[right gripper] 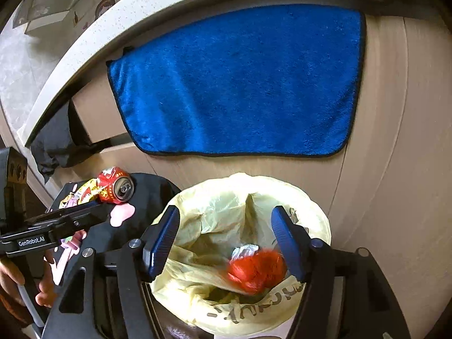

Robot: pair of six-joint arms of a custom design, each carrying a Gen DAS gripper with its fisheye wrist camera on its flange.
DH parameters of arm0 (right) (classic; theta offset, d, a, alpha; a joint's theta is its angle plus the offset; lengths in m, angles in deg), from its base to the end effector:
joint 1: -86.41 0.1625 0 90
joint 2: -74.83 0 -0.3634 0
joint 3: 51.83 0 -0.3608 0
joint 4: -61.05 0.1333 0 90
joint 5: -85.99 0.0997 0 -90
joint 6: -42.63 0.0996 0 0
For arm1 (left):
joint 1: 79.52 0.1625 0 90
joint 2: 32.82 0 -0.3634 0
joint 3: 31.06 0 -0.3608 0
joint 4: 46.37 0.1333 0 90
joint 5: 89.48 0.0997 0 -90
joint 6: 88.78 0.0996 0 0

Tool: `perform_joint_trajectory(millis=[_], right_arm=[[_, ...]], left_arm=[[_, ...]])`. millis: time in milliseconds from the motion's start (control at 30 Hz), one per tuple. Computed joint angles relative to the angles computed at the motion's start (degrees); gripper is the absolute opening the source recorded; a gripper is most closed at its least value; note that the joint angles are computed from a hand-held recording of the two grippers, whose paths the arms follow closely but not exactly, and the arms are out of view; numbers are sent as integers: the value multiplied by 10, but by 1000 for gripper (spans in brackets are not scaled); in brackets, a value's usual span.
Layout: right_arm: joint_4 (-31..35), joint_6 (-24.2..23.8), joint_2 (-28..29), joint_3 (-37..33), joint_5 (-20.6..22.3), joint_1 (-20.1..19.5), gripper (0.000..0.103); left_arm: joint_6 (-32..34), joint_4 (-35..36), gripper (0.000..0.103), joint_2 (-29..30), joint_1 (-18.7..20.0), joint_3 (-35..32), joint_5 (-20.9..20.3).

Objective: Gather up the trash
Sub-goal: 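Carry the cup and red bag over the yellow bag while opening both tools to release, then return to the table and grasp the pink candy wrapper strip with left tool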

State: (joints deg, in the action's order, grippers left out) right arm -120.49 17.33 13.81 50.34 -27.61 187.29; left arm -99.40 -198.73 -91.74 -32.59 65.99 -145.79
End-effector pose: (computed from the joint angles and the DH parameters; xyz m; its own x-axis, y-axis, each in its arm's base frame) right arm 0.2015 -0.5535 0.2616 -0.8148 -0.1501 0.5600 -0.5183 0.6216 -0.5874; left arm -0.2695 -0.5644 0.2163 -0.8650 0.2722 -0.4215 0.4714 0.7288 -0.4966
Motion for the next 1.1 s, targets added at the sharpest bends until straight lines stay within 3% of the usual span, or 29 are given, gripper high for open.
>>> perform_joint_trajectory(millis=[300,733,933,1100], right_arm=[[-39,-44,30,-3,-22,40,65],[17,-41,126,-75,-3,103,62],[36,-38,168,-105,3,123,62],[51,-32,183,-115,6,129,62]], left_arm=[[-16,7,66,-100,8,74,57],[-67,55,66,-284,40,165,156],[-93,73,66,-342,65,192,163],[-119,99,66,-352,86,207,117]])
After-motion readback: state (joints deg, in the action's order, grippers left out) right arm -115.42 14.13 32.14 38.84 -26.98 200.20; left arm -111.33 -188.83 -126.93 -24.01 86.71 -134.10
